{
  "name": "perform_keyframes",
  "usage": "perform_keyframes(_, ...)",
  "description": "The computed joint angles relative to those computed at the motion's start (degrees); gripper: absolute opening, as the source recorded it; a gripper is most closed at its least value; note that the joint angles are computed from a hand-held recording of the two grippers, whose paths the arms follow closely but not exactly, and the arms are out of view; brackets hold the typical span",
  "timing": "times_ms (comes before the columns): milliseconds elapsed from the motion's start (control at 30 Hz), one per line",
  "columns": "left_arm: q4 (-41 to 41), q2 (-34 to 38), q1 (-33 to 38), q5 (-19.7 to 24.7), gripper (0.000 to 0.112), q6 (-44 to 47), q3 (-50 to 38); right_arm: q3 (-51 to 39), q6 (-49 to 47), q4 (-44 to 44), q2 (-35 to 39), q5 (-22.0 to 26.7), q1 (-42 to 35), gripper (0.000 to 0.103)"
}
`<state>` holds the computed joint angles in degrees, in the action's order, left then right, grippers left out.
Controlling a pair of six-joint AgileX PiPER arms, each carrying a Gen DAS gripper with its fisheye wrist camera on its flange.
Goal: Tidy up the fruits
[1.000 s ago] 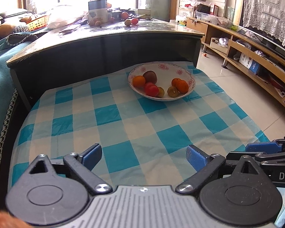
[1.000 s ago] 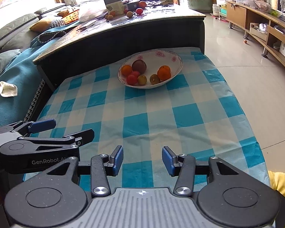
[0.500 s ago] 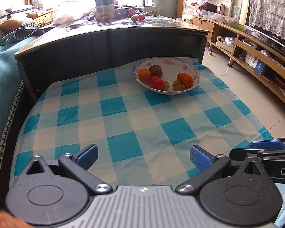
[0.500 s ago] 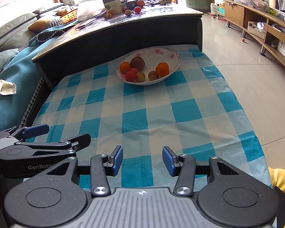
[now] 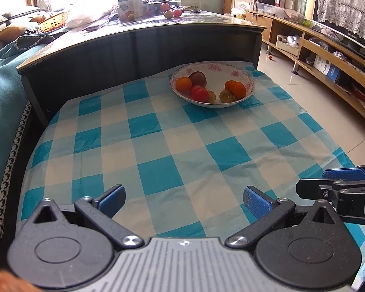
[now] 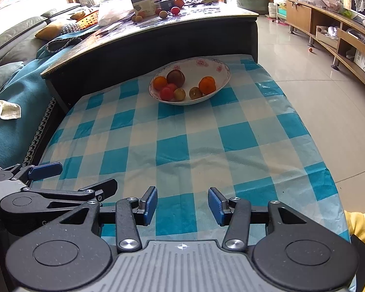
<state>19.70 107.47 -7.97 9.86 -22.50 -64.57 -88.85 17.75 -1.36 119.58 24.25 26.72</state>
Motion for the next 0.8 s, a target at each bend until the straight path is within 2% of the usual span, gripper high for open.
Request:
perform_keyframes(167, 2.91, -0.47, 0.01, -0.49, 0.103, -3.50, 0.66, 0.48, 0.48, -0.36, -0.15, -0.08, 0.10, 0.042)
perform_keyframes(300, -1.66, -0.63, 0.36, -0.52, 0.103, 0.49, 0.97, 0.52, 0.84, -0.70, -0.04, 0.05, 0.23, 0.042)
perform_keyframes(800, -4.27, -1.55, 0.51, -0.75, 0.103, 2.43, 2.35, 1.06, 2.85, -2.37, 0.16, 0.30, 0.82, 0.042)
